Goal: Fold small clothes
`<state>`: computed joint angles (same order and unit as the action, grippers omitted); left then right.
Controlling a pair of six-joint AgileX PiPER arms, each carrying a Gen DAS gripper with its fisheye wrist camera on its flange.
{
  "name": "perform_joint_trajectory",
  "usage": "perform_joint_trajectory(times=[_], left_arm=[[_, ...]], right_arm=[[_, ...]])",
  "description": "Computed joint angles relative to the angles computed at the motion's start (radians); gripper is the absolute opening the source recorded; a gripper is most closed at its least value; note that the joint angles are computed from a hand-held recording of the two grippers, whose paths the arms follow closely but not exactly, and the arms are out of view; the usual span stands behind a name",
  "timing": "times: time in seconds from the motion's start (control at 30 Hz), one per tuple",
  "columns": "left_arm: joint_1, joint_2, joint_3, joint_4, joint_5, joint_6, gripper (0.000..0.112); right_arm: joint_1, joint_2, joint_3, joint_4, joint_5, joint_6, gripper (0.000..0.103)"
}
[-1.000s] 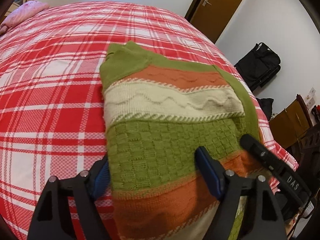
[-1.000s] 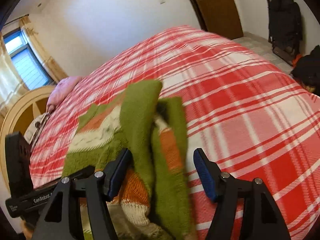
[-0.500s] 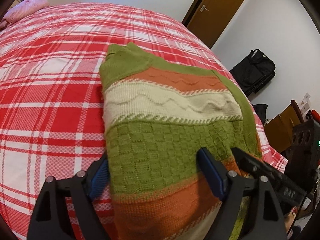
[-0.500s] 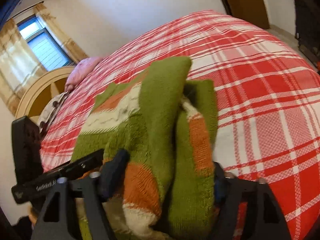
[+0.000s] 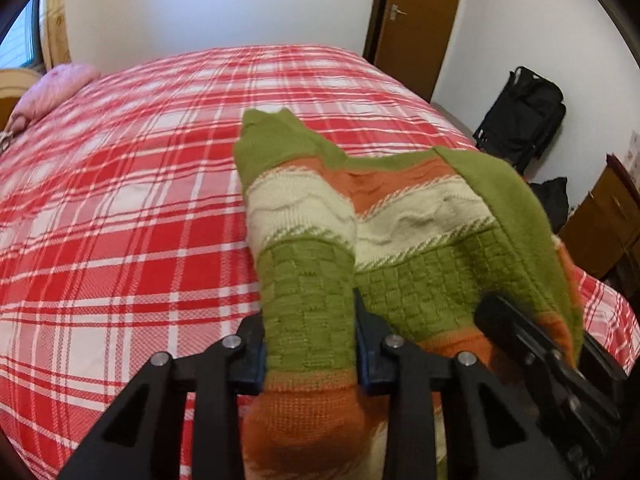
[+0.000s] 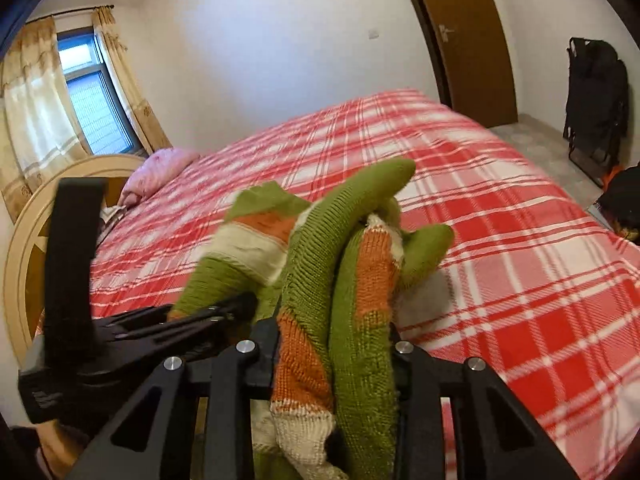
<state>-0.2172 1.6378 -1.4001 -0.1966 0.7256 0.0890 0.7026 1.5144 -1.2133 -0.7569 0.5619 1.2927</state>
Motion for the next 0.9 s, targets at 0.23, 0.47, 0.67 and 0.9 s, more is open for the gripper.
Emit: perform_joint_trajectory(times=[0.23,0.47,0.67,0.9], left_arm=[[-0.05,-0.041,0.058,0.058,-0.02,-0.039,0.033],[-0.068,-0.095,0.102,0.077,0.008,-0.055,0.032],[-0.032,-0.17,0.185,-0.015,0.034,0.043,0.032],[-0.139,-0.182,0.158,0.105,0.035,-0.06,0.032]], right_arm=[[-0.001,-0.093,0.126,0.01,-0.027,0.119,0.032],[0.03,-0.158,0.194,0.038,-0.035,0.173,0.032],[0.08,-0.239,0.293,0.038,-0.029,0.224,0.032],[0.172,-0.292,0.266,-0.086,0.129,0.32,0.032]])
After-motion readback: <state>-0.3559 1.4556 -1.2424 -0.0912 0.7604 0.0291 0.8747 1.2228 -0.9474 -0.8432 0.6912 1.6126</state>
